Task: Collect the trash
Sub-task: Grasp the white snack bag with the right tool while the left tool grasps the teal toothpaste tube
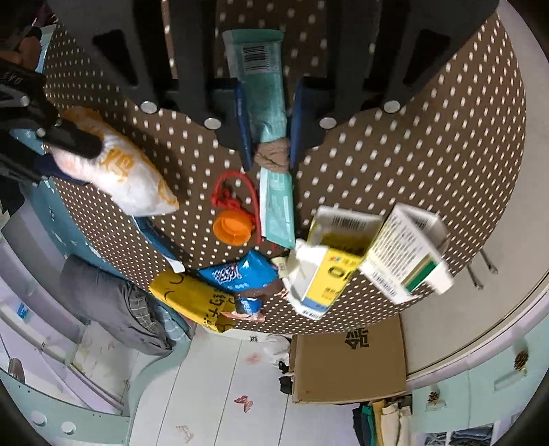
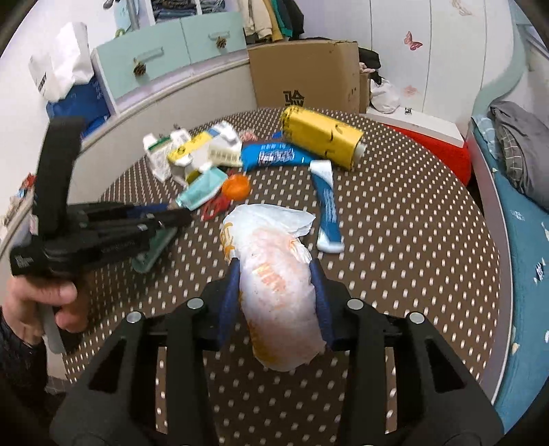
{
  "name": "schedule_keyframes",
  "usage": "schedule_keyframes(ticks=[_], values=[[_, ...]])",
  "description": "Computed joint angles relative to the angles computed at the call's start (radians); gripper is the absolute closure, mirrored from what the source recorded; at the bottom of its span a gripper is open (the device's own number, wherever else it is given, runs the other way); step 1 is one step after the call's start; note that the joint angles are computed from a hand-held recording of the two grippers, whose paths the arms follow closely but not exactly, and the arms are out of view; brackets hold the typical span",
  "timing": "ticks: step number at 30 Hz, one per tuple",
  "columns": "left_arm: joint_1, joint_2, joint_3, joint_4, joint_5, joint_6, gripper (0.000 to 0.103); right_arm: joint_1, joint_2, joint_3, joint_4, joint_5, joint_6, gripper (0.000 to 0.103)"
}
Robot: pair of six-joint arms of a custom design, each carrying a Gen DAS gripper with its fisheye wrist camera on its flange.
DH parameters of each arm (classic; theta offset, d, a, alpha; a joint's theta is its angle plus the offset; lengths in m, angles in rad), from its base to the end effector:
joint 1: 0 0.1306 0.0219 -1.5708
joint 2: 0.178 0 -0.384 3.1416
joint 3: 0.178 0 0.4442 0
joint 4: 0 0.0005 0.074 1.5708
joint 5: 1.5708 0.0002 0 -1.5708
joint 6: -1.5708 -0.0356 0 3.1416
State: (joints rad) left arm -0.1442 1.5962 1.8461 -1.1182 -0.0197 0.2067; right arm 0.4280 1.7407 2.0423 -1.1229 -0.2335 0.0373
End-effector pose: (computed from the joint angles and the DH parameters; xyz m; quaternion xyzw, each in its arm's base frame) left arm 0.5943 -0.0861 0.5328 -0.0327 0.9383 -0.0510 0.3404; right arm 0.5889 0.2772 0.5439 -0.2546 0.8895 0.1769 0.3356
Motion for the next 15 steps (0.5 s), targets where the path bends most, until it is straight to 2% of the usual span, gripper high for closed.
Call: schedule_keyframes(ticks=[5, 7, 8, 9, 11, 15], values=[[-0.004, -0.064, -0.075, 0.006, 0.000, 0.016, 0.082, 0.010, -0.011, -0.026, 0.009, 0.021, 0.004, 0.053], [-0.007, -0.080, -0.092, 0.007, -0.005, 0.017, 0.082, 0.010, -0.009, -0.027, 0.012, 0.016, 0.002, 0.055], [-0.006, -0.087, -0.101, 0.009, -0.001, 0.016, 0.082, 0.011, -0.010, -0.030, 0.017, 0.019, 0.002, 0.060], [-0.004, -0.094, -0.109, 0.013, 0.024, 0.022, 0.082, 0.011, -0.016, -0.036, 0.023, 0.026, 0.002, 0.061], [-0.004, -0.110, -0.125, 0.023, 0.054, 0.023, 0.083, 0.008, -0.035, -0.059, 0.043, 0.022, -0.002, 0.063], [-0.020, -0.142, -0.151, 0.039, 0.036, 0.016, 0.083, -0.014, -0.101, -0.127, 0.106, -0.030, -0.037, 0.063]])
